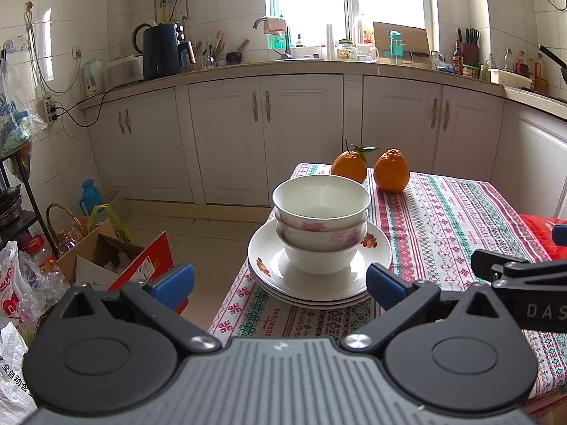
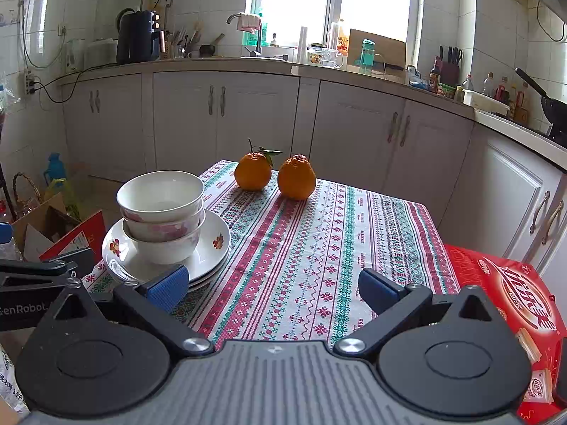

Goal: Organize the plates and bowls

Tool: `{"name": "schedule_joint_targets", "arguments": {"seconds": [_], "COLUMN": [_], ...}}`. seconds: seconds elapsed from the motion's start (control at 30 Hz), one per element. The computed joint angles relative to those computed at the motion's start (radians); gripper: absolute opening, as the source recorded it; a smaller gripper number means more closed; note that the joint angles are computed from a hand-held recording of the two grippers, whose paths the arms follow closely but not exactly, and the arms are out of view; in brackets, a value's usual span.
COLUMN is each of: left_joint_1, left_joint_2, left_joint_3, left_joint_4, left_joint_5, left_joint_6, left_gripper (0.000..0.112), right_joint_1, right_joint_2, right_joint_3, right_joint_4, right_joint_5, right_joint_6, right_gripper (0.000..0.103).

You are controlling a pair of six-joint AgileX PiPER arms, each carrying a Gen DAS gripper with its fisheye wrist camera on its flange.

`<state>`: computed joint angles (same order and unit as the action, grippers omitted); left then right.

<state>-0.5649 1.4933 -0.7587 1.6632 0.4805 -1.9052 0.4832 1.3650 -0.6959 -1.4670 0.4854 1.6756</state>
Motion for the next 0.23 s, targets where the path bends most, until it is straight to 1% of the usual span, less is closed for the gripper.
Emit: {"name": "schedule_joint_targets", "arguments": {"seconds": [0.23], "left_joint_1": [-0.003], "left_joint_2": [0.0], "left_joint_3": [-0.002], "left_joint_4": [-0.01], "left_joint_5": [0.001], "left_joint_6": [0.01], "left_gripper": [0.102], "right_joint_1": [0.0], "right_joint_2": [-0.001], "right_joint_3": [0.0], "right_joint_4": [0.003], "right_joint_5": [0.0], "right_joint_6": [-0.003], "right_gripper": [0.103]}}
